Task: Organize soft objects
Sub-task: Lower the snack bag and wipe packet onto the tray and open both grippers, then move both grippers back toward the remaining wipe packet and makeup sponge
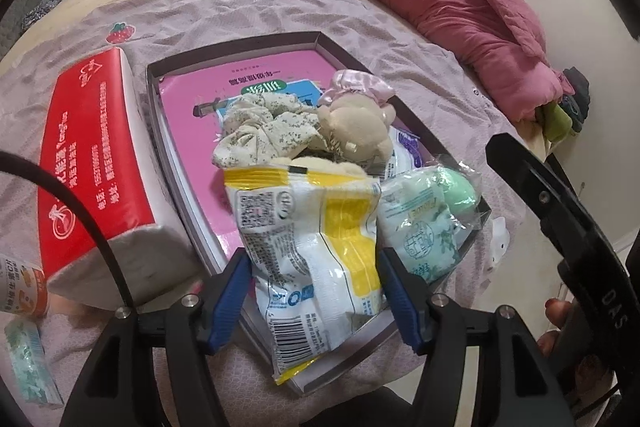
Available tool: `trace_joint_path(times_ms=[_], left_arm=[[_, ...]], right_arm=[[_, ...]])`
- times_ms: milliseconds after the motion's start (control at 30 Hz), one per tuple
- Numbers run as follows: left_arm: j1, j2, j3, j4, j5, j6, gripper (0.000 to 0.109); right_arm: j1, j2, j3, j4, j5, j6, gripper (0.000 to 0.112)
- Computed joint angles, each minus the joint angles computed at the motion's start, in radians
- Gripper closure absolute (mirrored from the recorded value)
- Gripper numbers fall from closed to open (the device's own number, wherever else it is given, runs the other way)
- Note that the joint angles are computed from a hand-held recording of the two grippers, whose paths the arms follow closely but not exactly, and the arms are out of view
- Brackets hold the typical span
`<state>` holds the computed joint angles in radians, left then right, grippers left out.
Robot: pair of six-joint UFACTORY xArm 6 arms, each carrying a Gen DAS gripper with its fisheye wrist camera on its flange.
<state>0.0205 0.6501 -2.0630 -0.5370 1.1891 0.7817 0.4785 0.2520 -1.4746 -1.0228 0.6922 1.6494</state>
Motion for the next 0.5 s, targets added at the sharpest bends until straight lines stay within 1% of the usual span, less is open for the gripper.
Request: trace_joint_path(times_ms=[233, 500], left_arm=[[0.012, -0.008, -0.015, -0.024, 0.011, 0.004, 0.044], [0.03, -0.058, 0.011, -0.051, 0.015, 0.026, 0.043]], right_arm=[[0.004, -0.013, 0.006, -0.018, 0.015, 0.027, 0.039], [0.02, -0.003, -0.026, -0.021, 0.027, 0.009, 0.039]])
